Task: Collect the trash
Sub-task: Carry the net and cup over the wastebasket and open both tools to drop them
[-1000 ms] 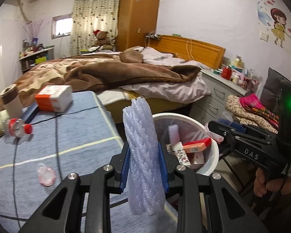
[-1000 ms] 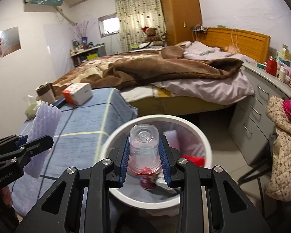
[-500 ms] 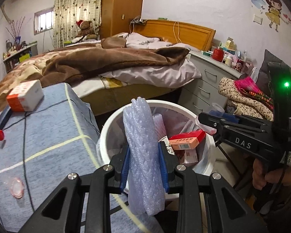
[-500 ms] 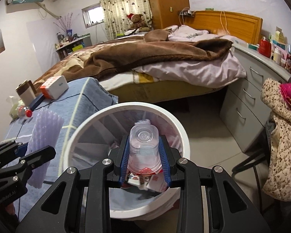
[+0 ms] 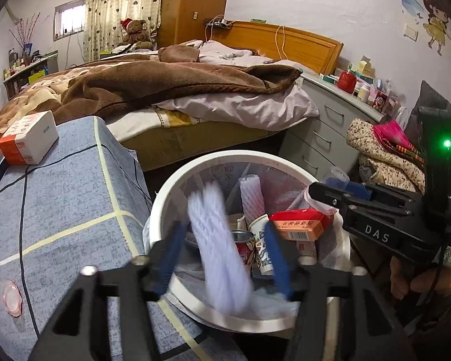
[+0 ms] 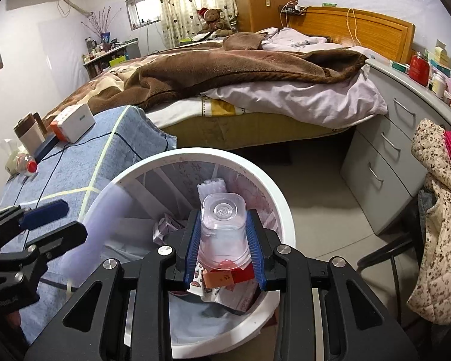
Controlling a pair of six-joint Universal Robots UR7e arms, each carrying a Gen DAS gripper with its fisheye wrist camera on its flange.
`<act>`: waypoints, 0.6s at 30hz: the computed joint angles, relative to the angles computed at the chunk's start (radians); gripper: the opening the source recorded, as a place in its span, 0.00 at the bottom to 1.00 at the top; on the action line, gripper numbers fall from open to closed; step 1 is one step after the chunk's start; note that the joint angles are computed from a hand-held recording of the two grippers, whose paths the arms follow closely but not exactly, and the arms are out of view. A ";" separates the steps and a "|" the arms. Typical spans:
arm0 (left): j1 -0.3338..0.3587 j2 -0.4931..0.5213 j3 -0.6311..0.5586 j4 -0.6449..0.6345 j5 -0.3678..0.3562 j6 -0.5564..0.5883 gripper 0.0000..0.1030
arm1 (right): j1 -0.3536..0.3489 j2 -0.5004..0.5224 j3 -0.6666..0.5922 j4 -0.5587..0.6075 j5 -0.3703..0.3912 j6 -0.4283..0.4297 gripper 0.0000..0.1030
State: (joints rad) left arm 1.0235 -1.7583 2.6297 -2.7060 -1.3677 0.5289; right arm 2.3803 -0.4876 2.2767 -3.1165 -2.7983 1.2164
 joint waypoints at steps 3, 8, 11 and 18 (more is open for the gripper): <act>0.014 0.006 -0.014 0.016 -0.013 -0.007 0.59 | -0.001 -0.006 -0.005 0.030 -0.001 0.014 0.39; 0.024 -0.010 -0.019 0.015 -0.009 -0.004 0.63 | 0.008 0.002 -0.013 0.016 -0.011 0.011 0.60; 0.034 -0.026 -0.026 0.022 -0.008 -0.006 0.64 | 0.016 -0.006 -0.020 0.071 -0.023 0.058 0.60; 0.069 -0.072 -0.053 0.039 -0.019 0.003 0.65 | 0.029 0.009 -0.051 0.073 -0.030 0.054 0.60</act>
